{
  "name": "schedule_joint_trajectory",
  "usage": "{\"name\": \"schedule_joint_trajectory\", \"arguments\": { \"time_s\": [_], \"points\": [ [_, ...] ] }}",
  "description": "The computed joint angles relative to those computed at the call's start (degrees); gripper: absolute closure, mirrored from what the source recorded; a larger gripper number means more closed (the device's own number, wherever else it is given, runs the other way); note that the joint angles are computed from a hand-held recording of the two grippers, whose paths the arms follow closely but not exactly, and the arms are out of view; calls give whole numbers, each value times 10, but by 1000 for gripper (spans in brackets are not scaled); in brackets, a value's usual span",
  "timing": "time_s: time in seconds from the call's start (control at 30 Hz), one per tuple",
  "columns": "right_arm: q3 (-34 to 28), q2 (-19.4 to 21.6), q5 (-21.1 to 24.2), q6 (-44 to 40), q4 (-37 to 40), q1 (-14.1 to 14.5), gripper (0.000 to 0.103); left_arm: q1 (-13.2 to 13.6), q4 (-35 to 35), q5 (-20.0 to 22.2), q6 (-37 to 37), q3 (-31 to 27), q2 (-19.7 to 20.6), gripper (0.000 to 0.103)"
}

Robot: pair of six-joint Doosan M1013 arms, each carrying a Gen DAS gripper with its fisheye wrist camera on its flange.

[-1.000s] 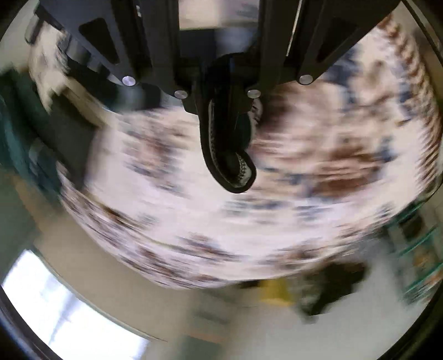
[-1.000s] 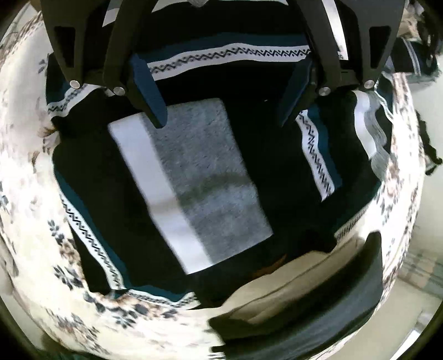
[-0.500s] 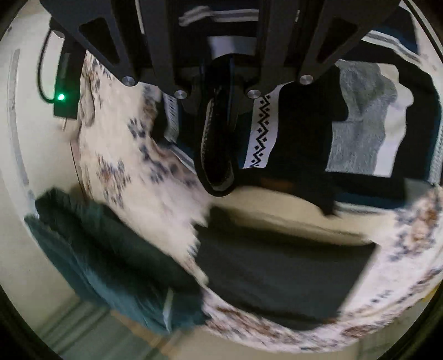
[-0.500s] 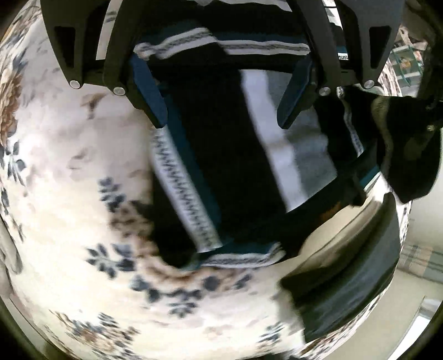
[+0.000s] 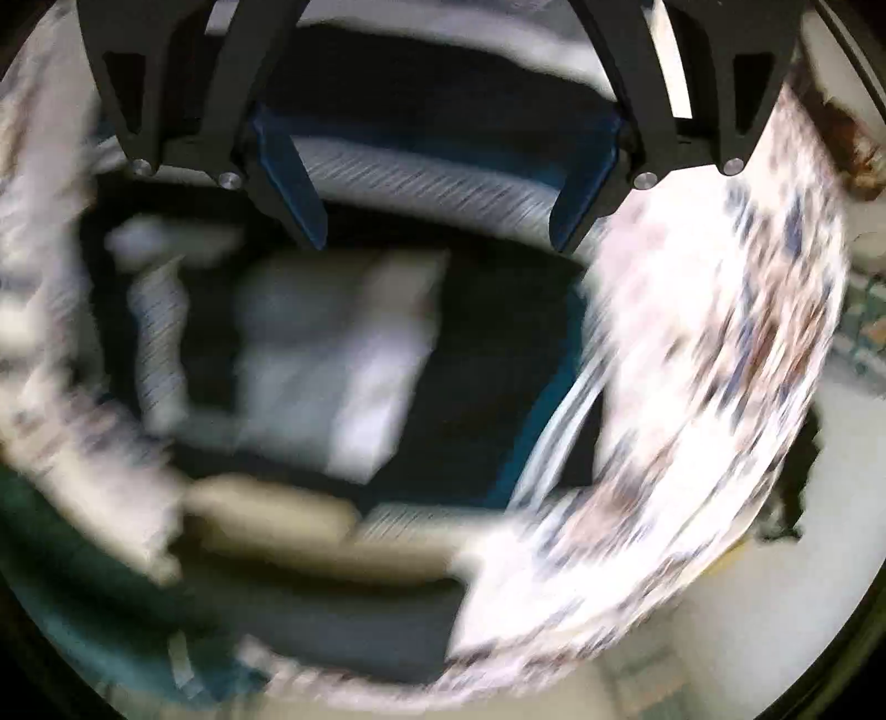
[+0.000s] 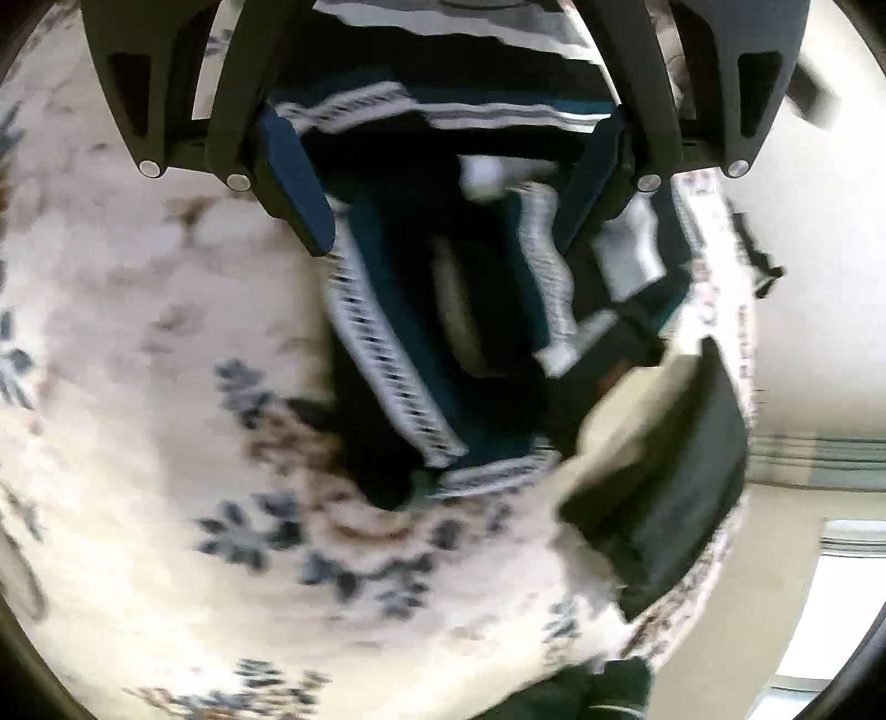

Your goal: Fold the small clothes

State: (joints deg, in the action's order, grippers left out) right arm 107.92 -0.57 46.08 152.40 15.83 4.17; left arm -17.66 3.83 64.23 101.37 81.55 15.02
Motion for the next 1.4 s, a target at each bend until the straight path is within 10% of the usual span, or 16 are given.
{"name": "schedule_joint_trajectory", "arguments": {
  "time_s": [0.27, 0.3, 0.37, 0.63, 1.03, 1.13, 1.27, 1.4],
  "points": [
    [-63, 99, 64, -108, 47, -5, 23, 36, 22, 1, -39, 49, 19, 9],
    [-65, 106, 64, -113, 47, -3, 31, 36, 23, 2, -44, 48, 22, 2],
    [-79, 118, 76, -115, 20, 10, 99, 35, 22, 11, -58, 41, 32, 0],
    [-95, 78, 135, 21, -167, 42, 100, 51, -26, 64, -60, 2, 54, 0],
    [-126, 108, 268, -48, -123, 12, 95, 123, -190, 100, -134, -113, 91, 0],
    [-158, 100, 248, -23, -162, 27, 60, 143, -311, 134, -148, -138, 121, 0],
    [-237, 156, 180, -172, -52, 28, 50, 141, -371, 136, -185, -146, 144, 20],
    [-362, 263, 211, -349, 58, 38, 50, 135, -381, 132, -202, -150, 153, 45]
  ]
}}
